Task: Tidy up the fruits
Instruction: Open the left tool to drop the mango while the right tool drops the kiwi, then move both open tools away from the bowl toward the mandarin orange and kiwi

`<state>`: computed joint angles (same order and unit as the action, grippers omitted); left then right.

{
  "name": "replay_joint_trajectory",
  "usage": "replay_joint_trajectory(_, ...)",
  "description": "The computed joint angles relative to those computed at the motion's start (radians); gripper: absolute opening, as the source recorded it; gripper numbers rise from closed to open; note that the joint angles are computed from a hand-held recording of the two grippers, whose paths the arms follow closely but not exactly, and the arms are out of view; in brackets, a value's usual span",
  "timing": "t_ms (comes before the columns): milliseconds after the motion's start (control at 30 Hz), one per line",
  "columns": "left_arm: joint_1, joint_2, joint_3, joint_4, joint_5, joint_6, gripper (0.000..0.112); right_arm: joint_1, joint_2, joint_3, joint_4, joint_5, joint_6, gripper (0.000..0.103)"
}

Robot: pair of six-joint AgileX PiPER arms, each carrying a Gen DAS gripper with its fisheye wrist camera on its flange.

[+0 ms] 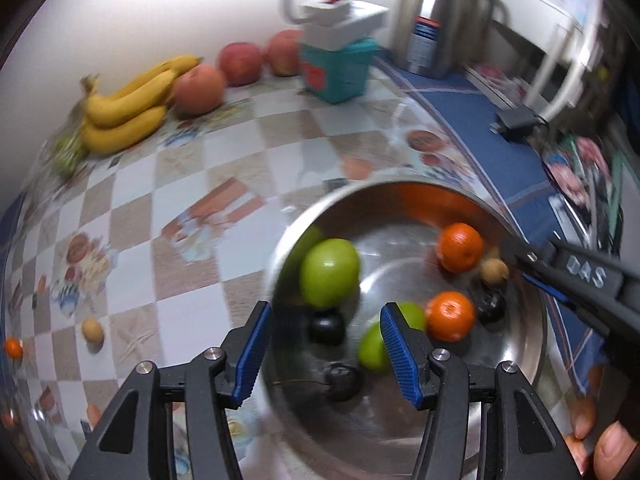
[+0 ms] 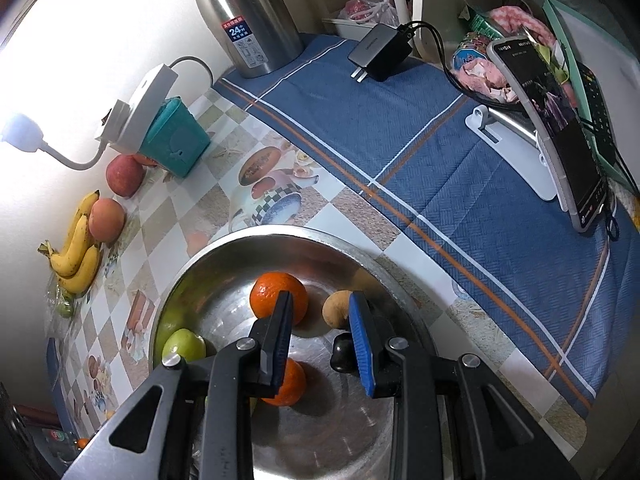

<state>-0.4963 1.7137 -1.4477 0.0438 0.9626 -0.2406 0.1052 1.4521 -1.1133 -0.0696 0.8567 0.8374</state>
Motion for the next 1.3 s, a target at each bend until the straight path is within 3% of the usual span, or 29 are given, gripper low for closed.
replay_joint_trajectory(333, 0.151, -0.004, -0.015, -0.016, 0.079, -0.098, 0.060, 0.034, -0.001, -0.018, -0.017, 0.017, 0.006, 0.029)
replay_joint_trajectory(400, 0.175, -0.004, -0.014, -0.017, 0.091, -0.108, 0.066, 0.043, -0.002, -0.021, -0.021, 0.020, 0.008, 0.029)
replay_joint_trajectory(567, 0.227, -0.002, -0.009, -0.040, 0.115, -0.118, 0.069, 0.080, 0.009, -0.043, -0.031, 0.031, 0.010, 0.029)
replay_joint_trajectory(767, 0.256, 0.005, -0.009, -0.029, 0.143, -0.153, 0.085, 0.144, 0.036, -0.086, -0.050, 0.050, 0.002, 0.031)
replay_joint_trajectory(900, 0.261, 0.008, -0.003, -0.019, 0.150, -0.172, 0.099, 0.179, 0.052, -0.106, -0.062, 0.058, -0.004, 0.047)
replay_joint_trajectory(1000, 0.261, 0.011, 0.000, -0.012, 0.152, -0.178, 0.102, 0.193, 0.062, -0.113, -0.066, 0.062, -0.010, 0.058)
replay_joint_trajectory(1067, 0.264, 0.013, 0.003, -0.017, 0.153, -0.177, 0.103, 0.196, 0.069, -0.116, -0.063, 0.063, -0.017, 0.072)
replay_joint_trajectory(1233, 0.274, 0.023, 0.008, -0.024, 0.161, -0.193, 0.103, 0.201, 0.082, -0.121, -0.057, 0.072, -0.031, 0.075)
replay_joint_trajectory(1300, 0.280, 0.025, 0.012, -0.028, 0.165, -0.204, 0.103, 0.203, 0.088, -0.122, -0.055, 0.077, -0.036, 0.082)
